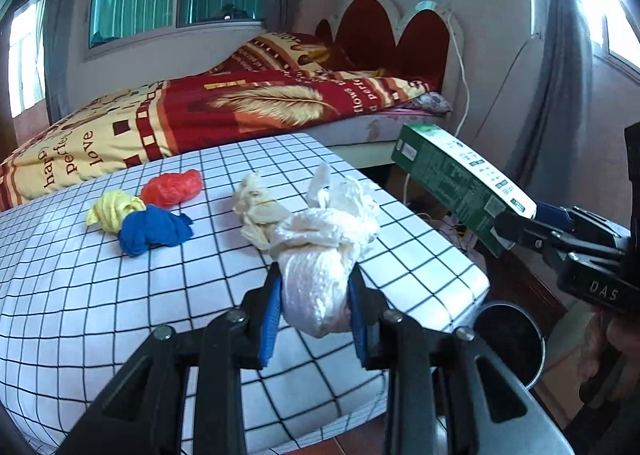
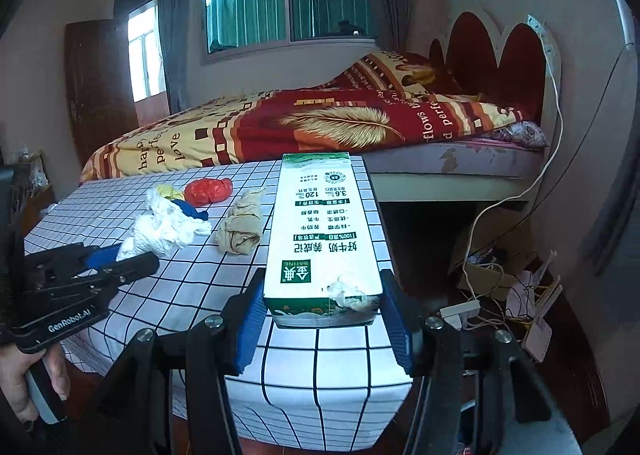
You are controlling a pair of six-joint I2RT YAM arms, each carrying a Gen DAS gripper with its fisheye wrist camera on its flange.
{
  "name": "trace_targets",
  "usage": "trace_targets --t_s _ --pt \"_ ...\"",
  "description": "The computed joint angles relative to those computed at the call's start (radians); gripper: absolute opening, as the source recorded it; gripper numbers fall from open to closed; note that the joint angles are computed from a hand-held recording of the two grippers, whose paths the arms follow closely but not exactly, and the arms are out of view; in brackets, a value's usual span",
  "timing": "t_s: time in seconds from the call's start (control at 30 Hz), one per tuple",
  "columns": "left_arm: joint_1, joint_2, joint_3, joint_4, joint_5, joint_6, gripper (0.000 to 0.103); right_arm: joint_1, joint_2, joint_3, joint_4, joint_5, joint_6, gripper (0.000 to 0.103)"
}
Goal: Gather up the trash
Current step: 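Carry the white bag and green-white carton with both tools over the bucket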
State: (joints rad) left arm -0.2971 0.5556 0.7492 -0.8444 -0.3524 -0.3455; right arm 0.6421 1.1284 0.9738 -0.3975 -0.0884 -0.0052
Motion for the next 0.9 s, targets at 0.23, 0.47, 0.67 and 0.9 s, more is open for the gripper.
trace_targets --t_s 0.23,0.47,0.67,0.9 --pt "-0.222 0.045 0.015 -0.024 -0.141 -0.12 0.032 -0.055 -0.1 -0.042 -0.043 -0.022 -0.021 0.056" --pt "-0.358 0.133 0.033 0.007 -0.214 -0.178 0.032 -0.187 -0.177 -0.097 -0.074 -0.097 -0.072 0.056" --pt "-0.421 0.202 0.033 0.056 -0.23 -0.2 0.031 -0.339 -0.211 -0.141 -0.092 -0.195 -0.136 0.056" --pt "-0.489 0.3 0.049 0.119 -0.238 -0.21 0.031 -0.53 -0.224 -0.182 -0.1 -0.297 -0.195 0.056"
